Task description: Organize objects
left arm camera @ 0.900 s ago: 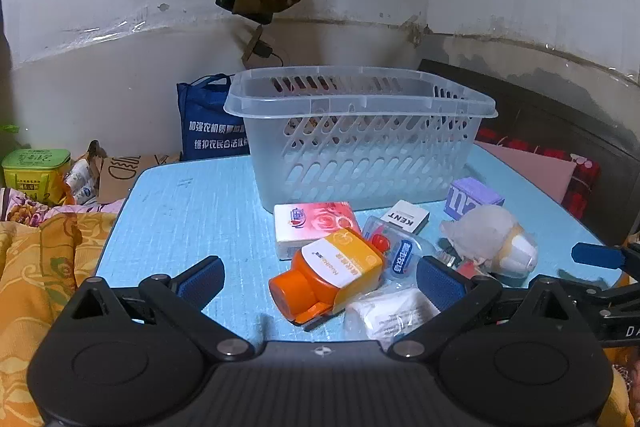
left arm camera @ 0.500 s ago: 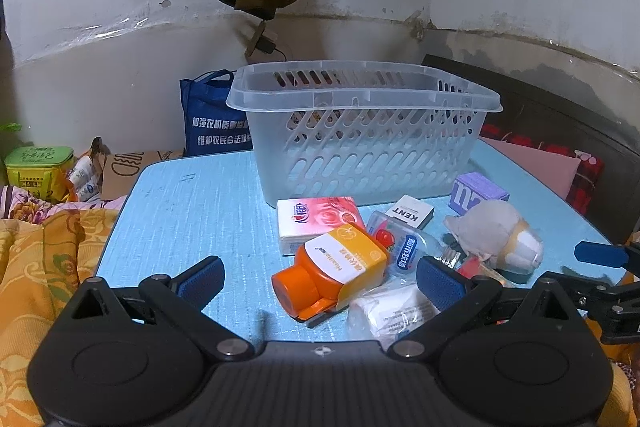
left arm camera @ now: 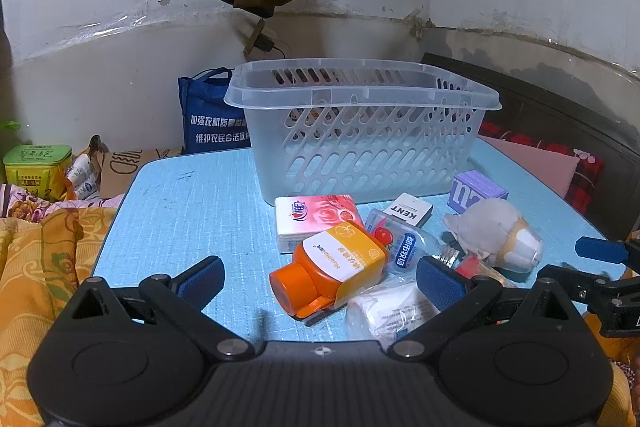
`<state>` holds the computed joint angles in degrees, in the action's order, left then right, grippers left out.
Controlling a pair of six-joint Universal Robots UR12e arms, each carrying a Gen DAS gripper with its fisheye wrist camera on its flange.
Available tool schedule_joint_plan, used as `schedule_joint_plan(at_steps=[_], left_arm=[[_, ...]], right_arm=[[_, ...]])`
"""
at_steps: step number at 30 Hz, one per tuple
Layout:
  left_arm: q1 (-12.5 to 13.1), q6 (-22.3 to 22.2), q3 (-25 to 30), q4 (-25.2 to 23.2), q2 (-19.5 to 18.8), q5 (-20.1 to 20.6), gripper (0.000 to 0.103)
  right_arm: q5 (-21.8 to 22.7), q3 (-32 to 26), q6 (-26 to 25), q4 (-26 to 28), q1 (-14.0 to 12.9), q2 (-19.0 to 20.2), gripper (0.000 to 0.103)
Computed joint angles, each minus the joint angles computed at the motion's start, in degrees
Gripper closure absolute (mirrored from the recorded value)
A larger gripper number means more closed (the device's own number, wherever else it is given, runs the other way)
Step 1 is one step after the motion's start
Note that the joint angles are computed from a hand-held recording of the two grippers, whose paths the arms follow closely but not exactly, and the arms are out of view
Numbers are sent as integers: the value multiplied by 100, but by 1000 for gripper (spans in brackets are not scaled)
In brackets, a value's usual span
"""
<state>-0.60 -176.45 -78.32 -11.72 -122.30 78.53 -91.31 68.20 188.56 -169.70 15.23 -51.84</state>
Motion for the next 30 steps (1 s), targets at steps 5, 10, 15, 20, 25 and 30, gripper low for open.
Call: schedule_joint_plan(at_steps=[5,10,15,20,25,30], left_arm=[[1,-7,1,3,0,0,0],[18,-60,14,-87,-6,-82,4],[23,-82,-1,-75,0,-94,4],[23,-74,-10,-74,3,-86,4],[28,-54,-4,-100,3,-101,4],[25,-41,12,-163,-1,-97,4]], right_arm=[[-120,-4,-35,-16,18,5,0],[-142,6,-25,-42,15,7,0],[-110,17,-53,-88,15,5,0],[-15,40,-16,-122,-2,4,0],[-1,57,-4,-128,-5,4,0],[21,58,-6,-155,-9,8,0]])
